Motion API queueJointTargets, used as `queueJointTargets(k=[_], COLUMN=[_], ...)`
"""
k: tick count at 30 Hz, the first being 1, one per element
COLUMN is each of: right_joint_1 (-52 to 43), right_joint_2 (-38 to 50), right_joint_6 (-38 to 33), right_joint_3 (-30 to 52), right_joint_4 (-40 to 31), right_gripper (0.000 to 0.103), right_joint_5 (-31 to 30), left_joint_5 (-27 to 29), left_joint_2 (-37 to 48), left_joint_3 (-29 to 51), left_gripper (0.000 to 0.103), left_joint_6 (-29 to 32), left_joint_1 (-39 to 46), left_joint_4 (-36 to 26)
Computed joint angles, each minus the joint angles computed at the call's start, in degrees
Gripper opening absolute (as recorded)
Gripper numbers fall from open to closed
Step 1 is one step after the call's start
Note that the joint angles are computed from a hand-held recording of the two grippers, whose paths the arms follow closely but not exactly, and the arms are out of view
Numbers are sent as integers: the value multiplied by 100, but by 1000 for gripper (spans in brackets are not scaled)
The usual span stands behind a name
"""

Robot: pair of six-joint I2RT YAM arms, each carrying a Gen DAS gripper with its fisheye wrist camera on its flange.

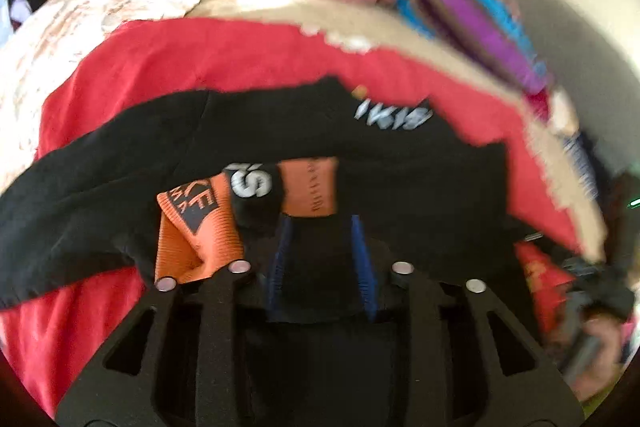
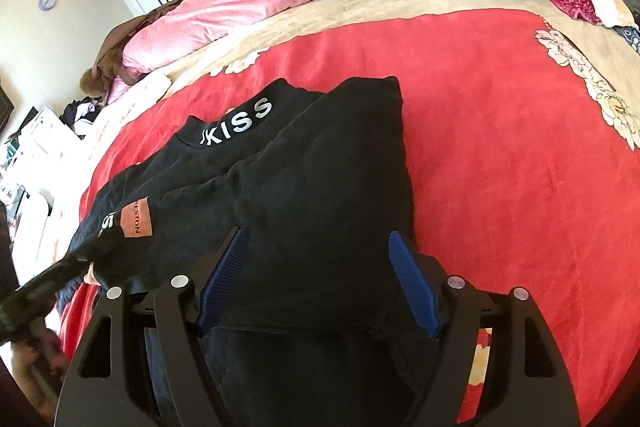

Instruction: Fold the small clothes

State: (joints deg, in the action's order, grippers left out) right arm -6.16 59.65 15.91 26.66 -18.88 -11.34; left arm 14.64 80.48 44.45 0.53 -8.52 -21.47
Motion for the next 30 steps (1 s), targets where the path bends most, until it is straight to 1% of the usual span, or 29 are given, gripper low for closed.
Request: queueJointTargets(k=[2, 3, 5, 6, 8, 10, 11, 12, 13, 14, 15, 16, 17, 19, 21, 24, 30], right_joint_1=[42, 103, 191, 269, 455, 678, 722, 709, 657, 601, 565, 552, 549, 545, 559, 738, 1579], right_joint_2=[138, 249, 518, 729, 857, 826, 753, 676, 559, 444, 322, 197, 92, -137, -272, -529, -1121], right_joint_6=[-58, -76, -110, -133, -141, -157, -182, -196, -192, -193, -184, -164, -142, -92, -63, 45, 519], right_joint_3=[27, 43, 92, 120, 116, 166, 188, 192, 226, 230, 235, 263, 285, 345, 416, 543, 891], right_joint_4=[16, 11, -4, 2, 63, 3, -44, -88, -165, -202, -239, -318, -388, -513, -606, -805, -1158], right_gripper=[72, 72, 72, 72, 73, 73, 74, 74, 74, 74, 77, 80, 85, 87, 90, 95, 99], right_joint_5=[-8, 62, 227, 329, 564, 820, 844, 812, 710, 616, 548, 542, 561, 550, 534, 687, 1005], left_joint_5=[-394, -253, 128, 199, 151, 149, 275, 382, 341, 183, -50, -241, -315, -326, -312, -256, 69], left_joint_2=[407, 499, 568, 564, 545, 428, 323, 163, -33, -216, -466, -680, -855, -962, -1172, -1452, -2049], left_joint_3=[12, -46, -220, -296, -402, -346, -309, -310, -362, -404, -467, -507, -527, -466, -437, -361, -226], left_gripper=[27, 20, 14, 14, 14, 17, 26, 38, 45, 57, 61, 64, 68, 73, 83, 94, 94], left_joint_6=[115, 162, 165, 205, 265, 308, 317, 323, 316, 326, 400, 471, 532, 603, 702, 791, 1241], left_joint_1=[97, 295, 600, 642, 607, 595, 624, 637, 588, 503, 384, 288, 252, 295, 451, 703, 1511], left_joint_4=[145, 235, 500, 592, 748, 565, 418, 300, 260, 232, 195, 124, 18, -150, -392, -681, -1279])
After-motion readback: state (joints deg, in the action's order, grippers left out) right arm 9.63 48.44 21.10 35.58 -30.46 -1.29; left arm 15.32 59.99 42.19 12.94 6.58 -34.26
